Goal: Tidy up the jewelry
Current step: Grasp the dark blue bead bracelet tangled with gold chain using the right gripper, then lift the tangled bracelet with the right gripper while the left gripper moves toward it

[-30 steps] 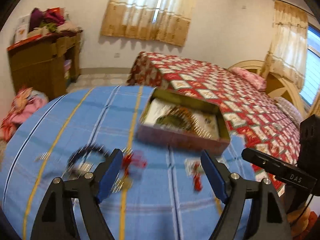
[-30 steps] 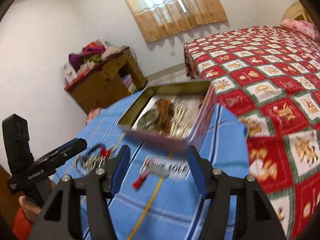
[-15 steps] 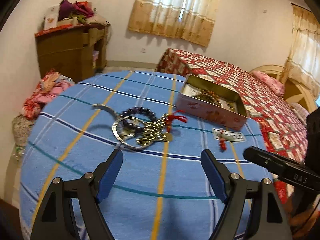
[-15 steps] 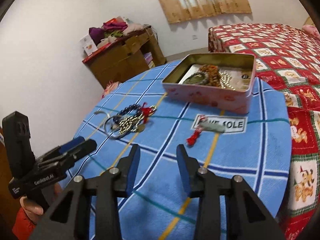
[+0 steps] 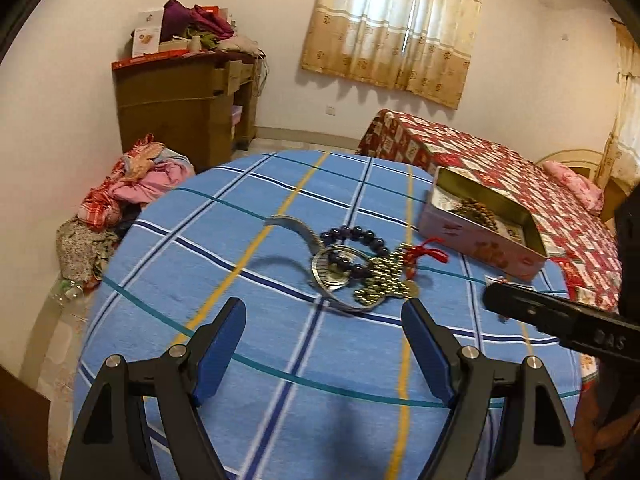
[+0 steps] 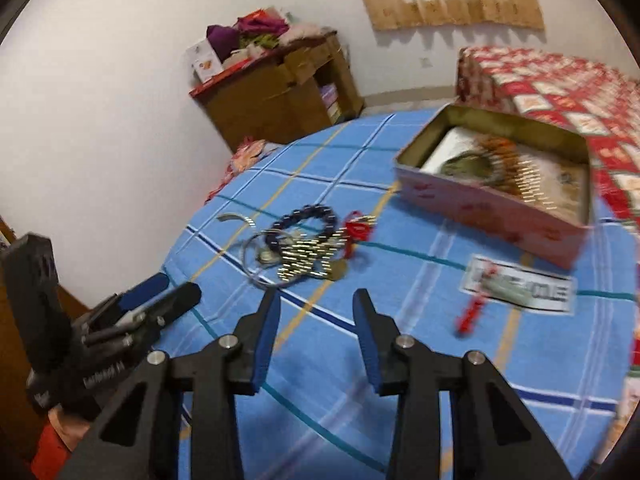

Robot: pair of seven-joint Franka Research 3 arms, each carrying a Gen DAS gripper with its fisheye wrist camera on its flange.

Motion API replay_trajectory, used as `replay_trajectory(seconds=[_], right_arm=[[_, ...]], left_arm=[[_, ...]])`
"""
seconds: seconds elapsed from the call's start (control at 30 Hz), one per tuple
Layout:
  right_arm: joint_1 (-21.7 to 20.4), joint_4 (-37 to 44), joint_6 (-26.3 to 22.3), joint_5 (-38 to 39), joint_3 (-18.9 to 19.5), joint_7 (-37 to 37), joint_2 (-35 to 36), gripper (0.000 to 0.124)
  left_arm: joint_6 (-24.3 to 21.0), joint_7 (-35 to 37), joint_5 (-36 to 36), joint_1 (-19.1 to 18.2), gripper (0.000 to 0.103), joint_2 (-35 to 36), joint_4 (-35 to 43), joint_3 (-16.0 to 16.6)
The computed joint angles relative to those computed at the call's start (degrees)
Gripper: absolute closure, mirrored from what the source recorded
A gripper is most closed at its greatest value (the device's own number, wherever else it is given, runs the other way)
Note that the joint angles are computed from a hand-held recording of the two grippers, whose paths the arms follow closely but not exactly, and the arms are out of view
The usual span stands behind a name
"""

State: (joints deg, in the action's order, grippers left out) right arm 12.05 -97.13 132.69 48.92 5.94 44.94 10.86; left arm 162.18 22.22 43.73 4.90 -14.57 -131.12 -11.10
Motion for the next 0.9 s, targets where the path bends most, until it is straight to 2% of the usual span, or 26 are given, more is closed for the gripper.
replay_trajectory(seconds=[0.13, 0.37, 0.47, 0.5, 0.53, 0.57, 0.67, 0.8, 0.9], right_arm=[[2.07, 5.28, 0.15, -3.67, 1.18, 1.60, 4.75, 0.083], [5.56, 12.16, 2.14, -14.76, 1.04, 9.87, 11.60, 0.083], [5.36, 12.87, 2.02, -16.74, 1.51, 11.72, 12.66, 0.083], [5.19, 12.87, 1.97, -17.08, 1.65, 11.88, 12.83, 0.085], [5.18, 12.14, 3.24, -17.43, 1.65, 11.93, 12.46, 0.096], [4.39, 11.62, 3.58, -16.29, 2.16, 11.09, 12.12, 0.103], [2.15, 10.41, 3.36, -11.93, 3.53, 8.26, 10.51, 0.111], [-0.98, 6.01, 1.72, -2.25, 4.59, 1.08, 5.09, 0.111], [-2.24, 2.57, -1.25, 4.51, 3.50, -3.74, 0.65, 0.112]], left_arm=[[0.96, 0.50, -1.20, 0.16, 0.023, -0.85, -1.23, 1.07], [1.49, 2.37, -3.40, 1.35, 0.023, -2.27, -3.03, 1.30], [1.76, 2.59, -3.84, 1.84, 0.023, -2.37, -3.23, 1.19], [1.88, 2.59, -3.98, 1.99, 0.023, -2.38, -3.28, 1.17], [2.08, 2.75, -4.29, 2.01, 0.023, -2.37, -3.32, 1.25], [2.49, 3.14, -4.68, 1.97, 0.023, -2.40, -3.49, 1.47], [2.99, 3.61, -5.17, 2.21, 0.023, -2.44, -3.55, 1.28], [3.52, 4.45, -5.74, 2.21, 0.023, -2.50, -3.56, 1.08], [3.46, 4.64, -5.62, 2.39, 0.023, -2.62, -3.48, 0.75]])
